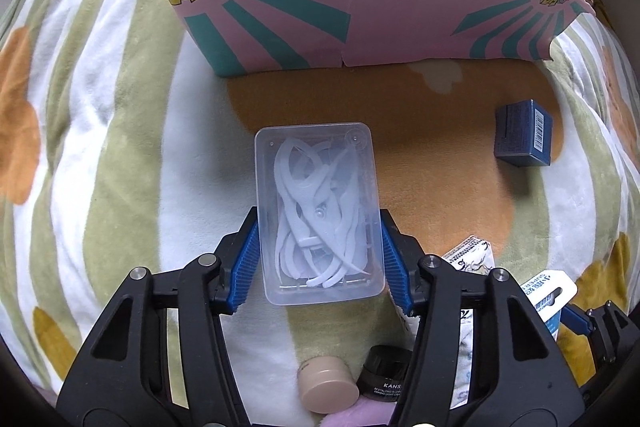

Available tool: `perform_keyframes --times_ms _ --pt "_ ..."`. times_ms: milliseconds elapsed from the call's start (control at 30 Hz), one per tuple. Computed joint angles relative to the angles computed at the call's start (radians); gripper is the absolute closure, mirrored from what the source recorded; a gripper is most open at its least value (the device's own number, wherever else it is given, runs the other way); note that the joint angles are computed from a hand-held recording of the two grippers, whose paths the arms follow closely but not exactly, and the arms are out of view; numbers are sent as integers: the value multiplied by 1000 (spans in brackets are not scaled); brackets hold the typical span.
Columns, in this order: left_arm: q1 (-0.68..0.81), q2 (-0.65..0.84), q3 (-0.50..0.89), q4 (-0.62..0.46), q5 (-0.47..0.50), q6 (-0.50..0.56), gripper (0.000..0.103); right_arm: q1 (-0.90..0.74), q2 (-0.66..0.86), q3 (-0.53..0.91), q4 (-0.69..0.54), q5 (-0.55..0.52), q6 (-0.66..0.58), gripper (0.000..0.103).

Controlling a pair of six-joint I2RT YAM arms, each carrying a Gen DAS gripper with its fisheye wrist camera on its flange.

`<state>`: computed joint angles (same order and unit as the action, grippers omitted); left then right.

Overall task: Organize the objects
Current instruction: 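Grasp the clear earphone case with the left tool while the right tool grasps the SUPER DEER card, then lower the earphone case into the box with the left tool while the right tool drops the card in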

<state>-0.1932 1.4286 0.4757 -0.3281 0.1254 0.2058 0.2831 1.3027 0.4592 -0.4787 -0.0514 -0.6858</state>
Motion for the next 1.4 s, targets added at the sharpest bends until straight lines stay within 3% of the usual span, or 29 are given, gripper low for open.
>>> perform_keyframes --times_ms 333,500,600,700,733,867,1067,1400 --pt "101 -79 57 -132 61 53 52 -119 -34 55 -102 -51 -87 40" --pt "150 -136 137 -259 96 81 52 -178 -57 148 -209 -87 -125 40" --pt "158 -243 161 -367 114 74 52 -212 -58 241 -285 -125 -137 40" --pt "143 -253 230 -418 120 50 52 -190 -18 407 -377 -131 -97 40" --pt "122 -259 253 -431 114 30 52 -124 -36 448 -417 -130 -33 40" --pt "158 -250 404 -523 143 74 52 16 76 611 -409 -131 117 40" --pt "175 -114 617 -524 185 114 52 130 207 865 -434 -123 188 40" --pt "112 187 883 -475 180 50 52 271 527 1300 -526 -127 262 40"
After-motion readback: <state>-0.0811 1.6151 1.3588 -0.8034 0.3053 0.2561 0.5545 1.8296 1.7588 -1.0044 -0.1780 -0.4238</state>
